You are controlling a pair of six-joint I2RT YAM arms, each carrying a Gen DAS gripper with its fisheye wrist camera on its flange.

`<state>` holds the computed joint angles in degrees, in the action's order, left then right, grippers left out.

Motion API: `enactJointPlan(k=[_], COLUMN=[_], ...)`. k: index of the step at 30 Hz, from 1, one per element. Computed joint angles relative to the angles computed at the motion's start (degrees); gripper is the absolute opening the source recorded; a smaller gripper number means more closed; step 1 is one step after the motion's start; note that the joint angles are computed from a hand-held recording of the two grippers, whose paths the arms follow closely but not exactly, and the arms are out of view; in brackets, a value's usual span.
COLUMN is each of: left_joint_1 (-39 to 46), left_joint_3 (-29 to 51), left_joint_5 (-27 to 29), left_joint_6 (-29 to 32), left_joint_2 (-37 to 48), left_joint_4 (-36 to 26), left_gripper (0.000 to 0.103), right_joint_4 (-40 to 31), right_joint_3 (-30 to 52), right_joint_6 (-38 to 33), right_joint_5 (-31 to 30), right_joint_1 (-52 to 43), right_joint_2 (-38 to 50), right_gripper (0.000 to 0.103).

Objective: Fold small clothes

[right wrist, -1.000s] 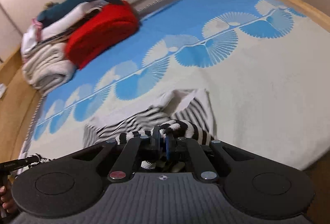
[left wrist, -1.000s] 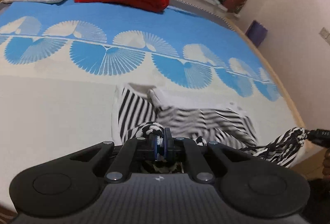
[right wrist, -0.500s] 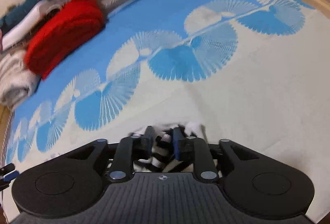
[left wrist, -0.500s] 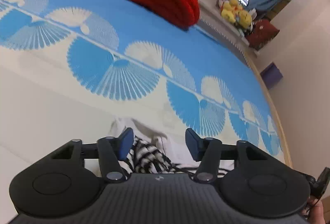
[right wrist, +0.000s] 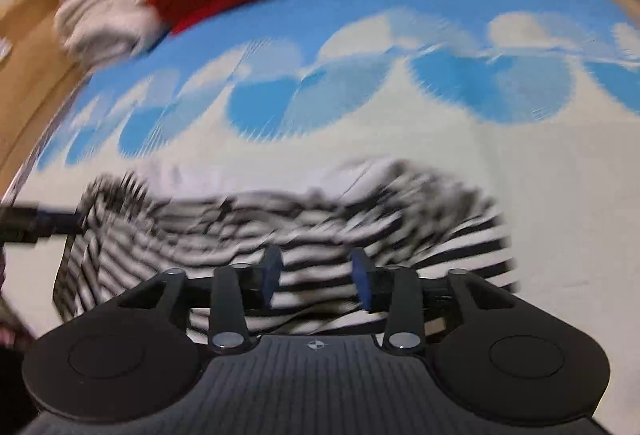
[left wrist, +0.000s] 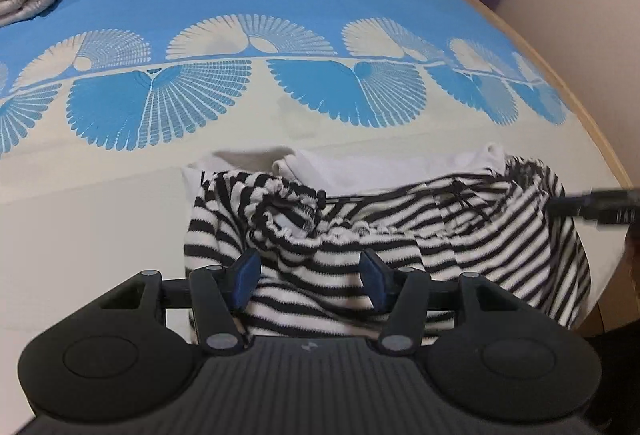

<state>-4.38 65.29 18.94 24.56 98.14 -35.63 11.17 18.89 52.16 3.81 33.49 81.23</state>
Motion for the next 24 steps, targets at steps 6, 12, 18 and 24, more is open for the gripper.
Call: enactJointPlan(k=[6,12,18,24], left_joint_1=[-5.0,-6.5,-4.9,-10.2], left_joint_3=[-0.2,-0.4,-2.9,-1.3], left_joint_5=[-4.8,-4.3,-0.2,-8.1], left_joint_6=[1.2,2.0,-10.5,-16.3], left_joint_2=[3.7,4.5,-0.2,4.6], left_joint_4=[1.3,4.9,19.0,28.6], left_gripper=[0.06,0.007,0.006,0.006], right_joint_4=[-0.7,-3.0,7.9,8.1], right_joint_3=[8.4,11.0,2.9,10.6], right_joint_6=[-2.7,-7.6,-2.9,-6.2], right_joint_5=[-4.1,-0.1,8.8,20.1], right_joint_1=[0.6,1.8,-0.4,-0.2], right_joint_2=[13.2,14.9,3.0,11.9], right_gripper=[0.055,0.009,0.005,0.004])
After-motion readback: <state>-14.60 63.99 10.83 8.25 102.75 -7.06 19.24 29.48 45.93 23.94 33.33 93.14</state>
